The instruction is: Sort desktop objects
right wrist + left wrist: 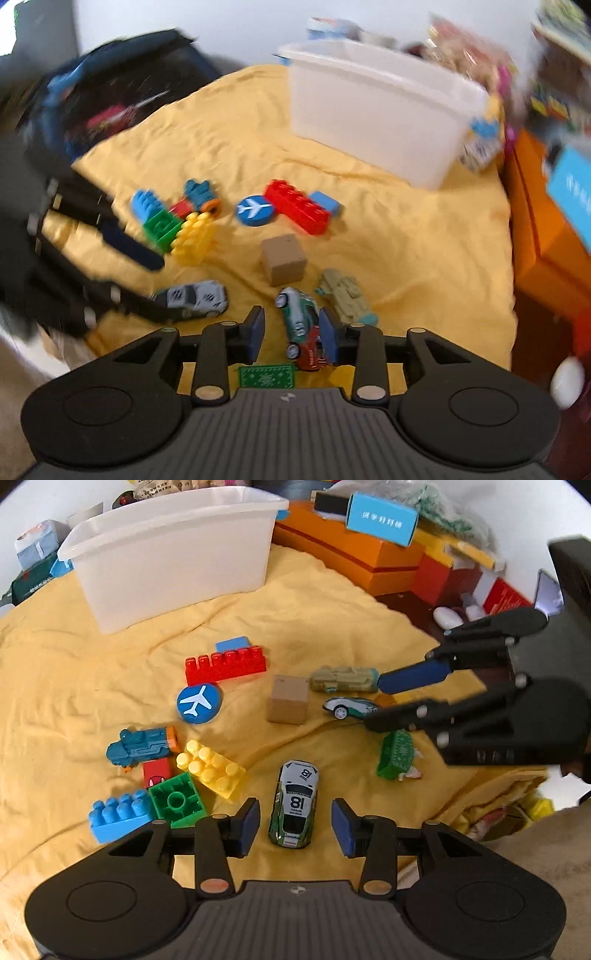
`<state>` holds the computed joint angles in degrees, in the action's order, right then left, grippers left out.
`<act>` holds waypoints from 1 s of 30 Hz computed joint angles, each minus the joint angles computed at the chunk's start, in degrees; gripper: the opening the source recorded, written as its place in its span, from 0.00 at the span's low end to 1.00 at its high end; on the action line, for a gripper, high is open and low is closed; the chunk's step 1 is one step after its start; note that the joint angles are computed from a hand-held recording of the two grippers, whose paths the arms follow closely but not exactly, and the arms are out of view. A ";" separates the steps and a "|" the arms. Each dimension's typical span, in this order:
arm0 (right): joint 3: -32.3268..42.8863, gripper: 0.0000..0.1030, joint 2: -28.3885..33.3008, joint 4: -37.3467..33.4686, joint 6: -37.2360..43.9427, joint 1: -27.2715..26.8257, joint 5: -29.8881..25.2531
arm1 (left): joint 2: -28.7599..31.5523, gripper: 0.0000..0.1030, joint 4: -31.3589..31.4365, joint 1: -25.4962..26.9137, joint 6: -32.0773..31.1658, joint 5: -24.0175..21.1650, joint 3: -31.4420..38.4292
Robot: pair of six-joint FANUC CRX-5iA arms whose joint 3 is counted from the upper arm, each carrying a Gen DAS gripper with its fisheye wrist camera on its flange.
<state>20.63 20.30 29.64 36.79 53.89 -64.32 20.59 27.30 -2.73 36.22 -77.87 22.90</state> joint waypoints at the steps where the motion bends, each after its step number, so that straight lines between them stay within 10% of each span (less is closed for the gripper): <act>1: -0.16 0.35 -0.13 -0.87 -1.36 -0.62 0.53 | 0.10 0.45 -0.38 -0.35 0.47 0.58 -0.15; 7: -5.16 0.34 -4.13 -2.68 -11.50 -2.70 6.90 | -0.42 0.45 -0.10 -0.59 2.51 2.38 -1.36; 12: -3.46 0.35 -3.29 -11.72 -5.05 -4.53 6.52 | 0.45 0.45 -2.30 -1.21 3.42 1.53 -0.77; 30: 1.89 0.32 0.64 -0.75 1.61 -0.80 -1.81 | 1.74 0.32 5.23 0.67 -1.26 -0.82 1.81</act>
